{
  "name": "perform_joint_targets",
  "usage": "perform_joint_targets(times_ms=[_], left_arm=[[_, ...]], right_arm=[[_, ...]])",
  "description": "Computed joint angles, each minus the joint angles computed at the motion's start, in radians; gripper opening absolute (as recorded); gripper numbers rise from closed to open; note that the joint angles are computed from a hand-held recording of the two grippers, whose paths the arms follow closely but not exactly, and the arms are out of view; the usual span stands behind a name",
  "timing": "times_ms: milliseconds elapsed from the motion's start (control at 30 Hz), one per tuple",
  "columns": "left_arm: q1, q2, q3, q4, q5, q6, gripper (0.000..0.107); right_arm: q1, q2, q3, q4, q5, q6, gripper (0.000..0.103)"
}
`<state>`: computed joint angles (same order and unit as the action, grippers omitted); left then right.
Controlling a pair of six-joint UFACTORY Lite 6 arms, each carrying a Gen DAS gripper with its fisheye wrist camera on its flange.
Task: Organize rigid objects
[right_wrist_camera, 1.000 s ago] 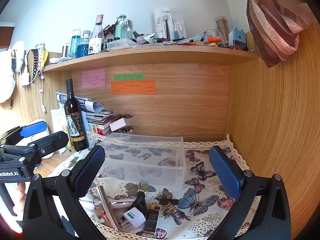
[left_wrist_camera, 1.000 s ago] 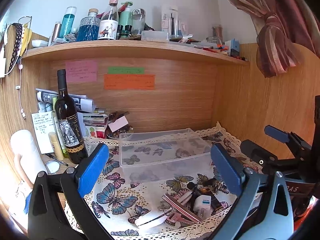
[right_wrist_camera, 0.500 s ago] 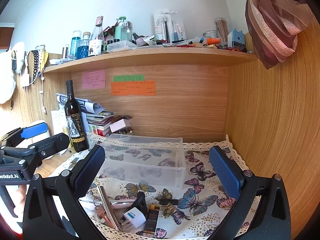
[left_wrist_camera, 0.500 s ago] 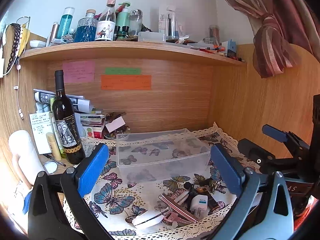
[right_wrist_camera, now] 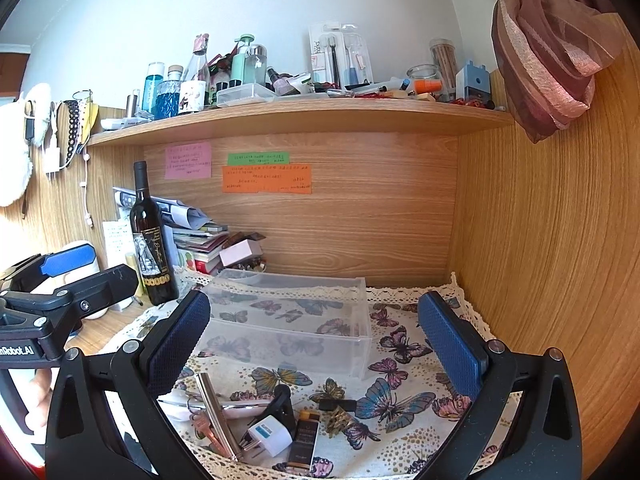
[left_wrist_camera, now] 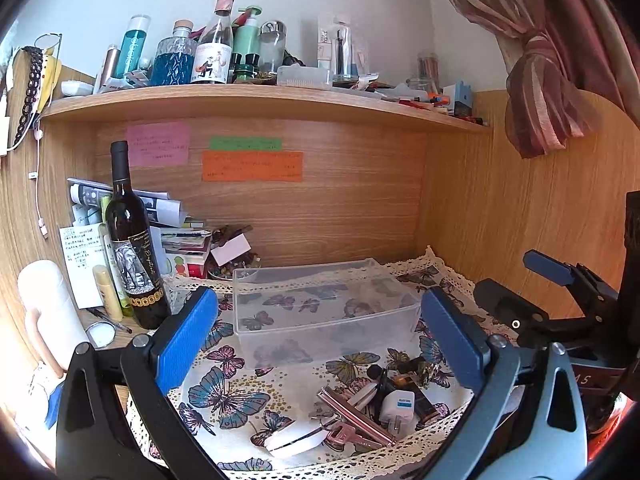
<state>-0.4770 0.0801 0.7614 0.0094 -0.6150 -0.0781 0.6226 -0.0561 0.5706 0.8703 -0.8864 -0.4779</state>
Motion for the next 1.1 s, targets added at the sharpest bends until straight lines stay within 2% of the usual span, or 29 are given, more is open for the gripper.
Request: perform_joint_targets(times_ms=[333,567,600,667,767,900,1100], left_arm=[[0.001,0.011,0.003,-0.003,-0.014,0.006,0.103],[0.028,0.049,0.026,0.054,-0.009,-0.059,0.103],[0.033,0.057,0.033,0.055,-0.004,-0.061,0.101],[0.039,0.076,0.046,0.038,0.011,-0.044,0.088],[0.072,0.133,0.09,0.114,0.057,-0.105,0.086],[0.107,0.229,0.152,0.208,0.118,-0.187,0.081],[0.129,0.333,0.181,0.275,0.151,-0.232,0.075]], right_arm=[[-0.016,0.003,0.006,-0.017,0.02,0.012,0.103],[-0.047,0.029,0.014,-0.046,0.044,0.027,0.103],[-0.054,0.032,0.014,-0.053,0.048,0.036,0.103],[-0.075,0.039,0.012,-0.073,0.065,0.057,0.103],[-0.119,0.049,0.004,-0.12,0.105,0.103,0.098],[-0.181,0.09,0.008,-0.199,0.177,0.174,0.084],[-0.225,0.17,0.023,-0.286,0.24,0.256,0.069]])
